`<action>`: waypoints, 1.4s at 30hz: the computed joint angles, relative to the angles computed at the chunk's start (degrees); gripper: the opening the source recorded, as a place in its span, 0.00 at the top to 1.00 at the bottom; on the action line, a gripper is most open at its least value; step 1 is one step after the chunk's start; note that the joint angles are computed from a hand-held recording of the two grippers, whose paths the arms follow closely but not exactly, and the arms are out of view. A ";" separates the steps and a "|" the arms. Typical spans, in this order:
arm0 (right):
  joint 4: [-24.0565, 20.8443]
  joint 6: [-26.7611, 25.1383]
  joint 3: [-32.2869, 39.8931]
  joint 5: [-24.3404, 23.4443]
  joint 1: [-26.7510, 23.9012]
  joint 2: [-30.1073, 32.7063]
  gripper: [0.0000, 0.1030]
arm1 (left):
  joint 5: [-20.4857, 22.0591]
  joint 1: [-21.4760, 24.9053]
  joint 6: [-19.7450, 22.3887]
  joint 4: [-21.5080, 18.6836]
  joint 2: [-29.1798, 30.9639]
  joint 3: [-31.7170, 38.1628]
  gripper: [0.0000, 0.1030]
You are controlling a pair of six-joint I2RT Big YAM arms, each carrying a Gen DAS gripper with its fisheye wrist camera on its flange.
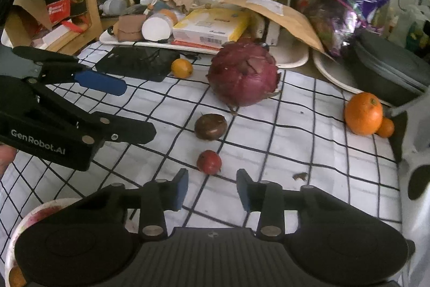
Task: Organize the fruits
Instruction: 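Withdraw both open tools from the plate toward the remaining fruits, then grasp the dark brown fruit with the left tool while the right tool grasps the small red fruit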
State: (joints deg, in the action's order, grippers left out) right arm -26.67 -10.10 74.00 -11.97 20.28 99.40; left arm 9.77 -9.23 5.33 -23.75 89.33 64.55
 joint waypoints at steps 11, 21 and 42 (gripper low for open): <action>-0.62 -1.78 3.28 1.51 0.93 3.23 0.73 | 0.21 0.32 0.35 -0.38 0.60 0.44 0.26; 0.04 -2.06 2.31 2.58 0.75 1.97 0.79 | 2.41 -0.25 1.35 0.13 2.39 1.13 0.27; 0.86 0.62 0.93 0.72 -4.44 0.54 0.78 | 10.84 -0.05 -7.29 -0.15 9.97 7.83 0.61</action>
State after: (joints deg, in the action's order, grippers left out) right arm -25.81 -9.47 74.94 -11.25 15.83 99.94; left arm 20.61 -9.28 -1.97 -23.90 99.30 72.38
